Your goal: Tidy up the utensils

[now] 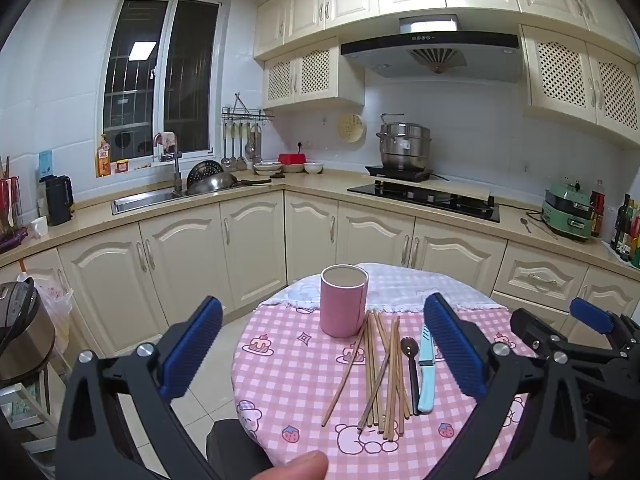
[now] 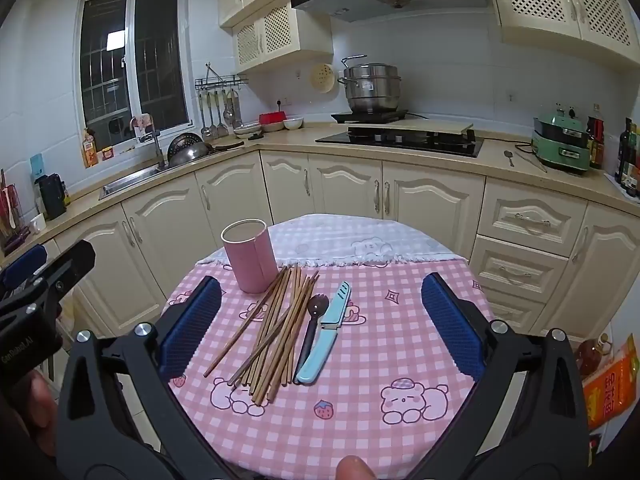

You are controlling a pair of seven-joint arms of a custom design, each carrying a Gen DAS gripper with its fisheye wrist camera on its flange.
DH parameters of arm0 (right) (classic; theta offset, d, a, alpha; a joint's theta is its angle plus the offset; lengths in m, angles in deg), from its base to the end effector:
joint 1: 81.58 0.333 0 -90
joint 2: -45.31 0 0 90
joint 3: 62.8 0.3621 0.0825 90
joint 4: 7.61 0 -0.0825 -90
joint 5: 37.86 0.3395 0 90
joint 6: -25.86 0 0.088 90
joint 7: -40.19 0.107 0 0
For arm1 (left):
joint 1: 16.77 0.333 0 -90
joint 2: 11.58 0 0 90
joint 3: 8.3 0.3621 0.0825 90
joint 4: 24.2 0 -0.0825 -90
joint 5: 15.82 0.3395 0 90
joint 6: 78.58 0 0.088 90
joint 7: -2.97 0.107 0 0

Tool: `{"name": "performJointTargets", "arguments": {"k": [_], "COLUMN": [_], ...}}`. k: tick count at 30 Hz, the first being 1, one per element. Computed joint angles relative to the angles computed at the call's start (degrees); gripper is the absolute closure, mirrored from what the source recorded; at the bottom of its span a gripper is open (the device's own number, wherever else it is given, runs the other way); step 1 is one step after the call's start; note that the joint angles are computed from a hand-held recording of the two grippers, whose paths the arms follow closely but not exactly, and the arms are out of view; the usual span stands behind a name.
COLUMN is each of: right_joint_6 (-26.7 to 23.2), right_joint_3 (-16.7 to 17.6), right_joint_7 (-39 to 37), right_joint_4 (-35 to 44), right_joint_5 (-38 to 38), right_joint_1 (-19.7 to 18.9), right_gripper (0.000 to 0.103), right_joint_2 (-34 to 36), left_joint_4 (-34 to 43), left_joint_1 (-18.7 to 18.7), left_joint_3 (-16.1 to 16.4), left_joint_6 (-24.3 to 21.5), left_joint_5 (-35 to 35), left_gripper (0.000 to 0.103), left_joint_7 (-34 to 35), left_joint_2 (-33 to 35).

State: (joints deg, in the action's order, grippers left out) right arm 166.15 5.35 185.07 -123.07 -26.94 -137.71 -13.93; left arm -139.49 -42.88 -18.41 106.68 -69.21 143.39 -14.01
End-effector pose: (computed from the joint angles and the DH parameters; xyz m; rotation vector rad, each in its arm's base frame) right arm 0.3712 0.3619 0.6265 -1.0358 1.9698 -1.1647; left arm 0.4688 -0.2493 0.6579 -1.0861 1.9075 -1.3556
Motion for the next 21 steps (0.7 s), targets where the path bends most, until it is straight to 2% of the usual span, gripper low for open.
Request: {"name": "performJointTargets", "arguments": {"k": [10, 13, 14, 17, 19, 21], "right_joint_6": [0.6, 2.05, 2.18, 2.24, 2.22, 2.48], "right_joint_3": [-0.38, 0.1, 0.11, -0.11, -0.13, -0.2], "right_joint_7": [-0.25, 0.0, -0.06, -0.03, -0.18, -0.36], "right_joint_4": [-0.44, -0.5, -0.4, -0.25, 0.33, 0.44], "right_joint_5": [-0.17, -0.25, -0.36, -0.85, -1.09, -1.14], "right_joint_1": [0.19, -0.07, -0.21, -0.5, -0.91, -1.07], "right_gripper": [0.005, 0.005, 0.005, 0.005, 0.005, 0.005], "right_joint_2": [-0.06, 0.13, 0.25, -0.23, -0.27, -0.33], "left_joint_4": [0.19, 0.92, 1.35, 2.87, 3.44, 4.02], "left_joint_1": [-0.05, -0.3, -1.5, -0.26, 1.49, 2.69], "left_joint_3": [0.01, 0.27, 0.74, -0.35, -1.57, -2.54], "left_joint_6": [-0.31, -1.47, -0.94, -1.81, -2.72, -2.97], "left_joint_5": [-1.01, -4.93, -11.11, -19.15, -16.62, -18.02], "left_gripper": [0.004, 0.004, 0.004, 0.004, 0.004, 0.004], "left_joint_7": [1.18, 4.96, 10.92, 18.31, 15.86, 16.99], "left_joint_2": [-0.05, -0.25, 0.02, 0.23, 0.96, 1.24]}}
